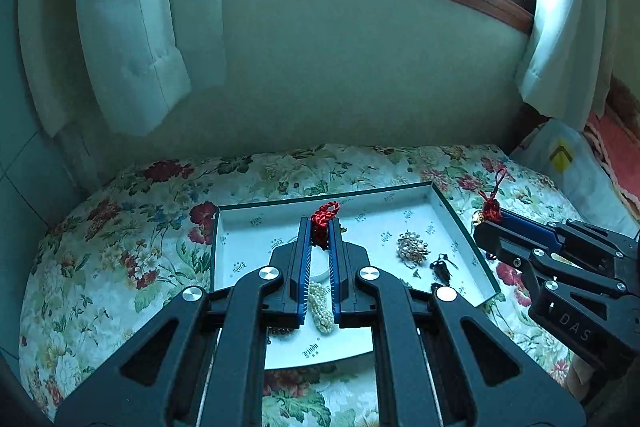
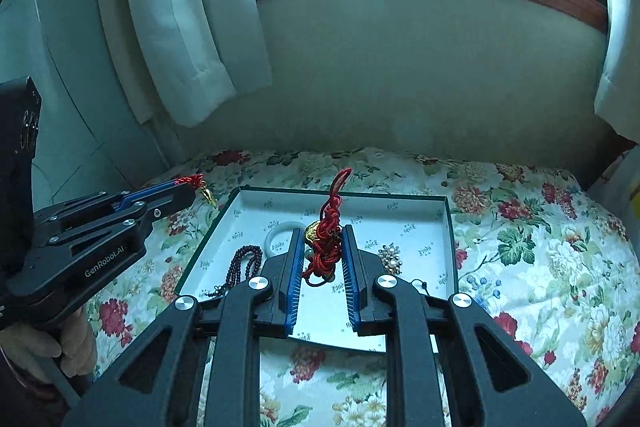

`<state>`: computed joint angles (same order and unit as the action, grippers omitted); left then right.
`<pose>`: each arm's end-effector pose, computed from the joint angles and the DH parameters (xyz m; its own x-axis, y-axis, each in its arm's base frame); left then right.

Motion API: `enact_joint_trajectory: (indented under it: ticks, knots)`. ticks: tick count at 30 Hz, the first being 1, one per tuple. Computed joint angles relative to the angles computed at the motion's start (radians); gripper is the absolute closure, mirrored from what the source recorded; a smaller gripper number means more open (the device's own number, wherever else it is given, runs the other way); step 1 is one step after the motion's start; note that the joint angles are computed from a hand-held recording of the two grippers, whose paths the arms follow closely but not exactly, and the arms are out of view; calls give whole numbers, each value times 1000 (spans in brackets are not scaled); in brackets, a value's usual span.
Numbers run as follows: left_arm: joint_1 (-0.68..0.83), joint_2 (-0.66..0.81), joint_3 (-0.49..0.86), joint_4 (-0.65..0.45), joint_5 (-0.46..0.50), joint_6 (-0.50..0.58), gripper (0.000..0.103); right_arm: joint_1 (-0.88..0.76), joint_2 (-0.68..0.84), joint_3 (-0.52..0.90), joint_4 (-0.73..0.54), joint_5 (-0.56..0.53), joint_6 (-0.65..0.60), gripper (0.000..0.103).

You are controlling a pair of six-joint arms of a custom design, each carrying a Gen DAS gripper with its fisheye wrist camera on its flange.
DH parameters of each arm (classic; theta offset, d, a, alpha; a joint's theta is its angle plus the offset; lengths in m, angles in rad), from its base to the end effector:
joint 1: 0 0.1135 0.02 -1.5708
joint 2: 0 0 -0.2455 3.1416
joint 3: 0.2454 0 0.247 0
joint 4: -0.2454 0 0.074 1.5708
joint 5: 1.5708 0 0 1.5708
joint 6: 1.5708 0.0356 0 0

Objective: Organize jewelry
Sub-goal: 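Carry both red charms into the box and open both tools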

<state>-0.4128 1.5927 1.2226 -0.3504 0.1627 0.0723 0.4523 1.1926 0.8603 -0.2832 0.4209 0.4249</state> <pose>0.3205 -0.1467 0.2562 -0.5661 0.3258 -0.7572 0.5497 0.8337 -0.0523 0.2423 0.1016 0.2587 -0.5139 0.1686 -0.8411 0.1240 0.9848 0.1217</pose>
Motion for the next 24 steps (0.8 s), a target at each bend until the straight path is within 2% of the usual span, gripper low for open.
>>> enact_joint_trajectory:
  ticks: [6,11,18,24]
  knots:
    - [13,220,146,32,-24,-6,95,-113,206,75,111,-108,-42,84]
    - [20,401,282,28,-64,-11,95,-172,375,152,162,-158,-56,84]
    - [29,611,478,-62,-110,-16,95,-213,580,283,152,-196,-71,84]
    - [36,710,590,-143,-128,-32,95,-235,666,340,136,-203,-75,84]
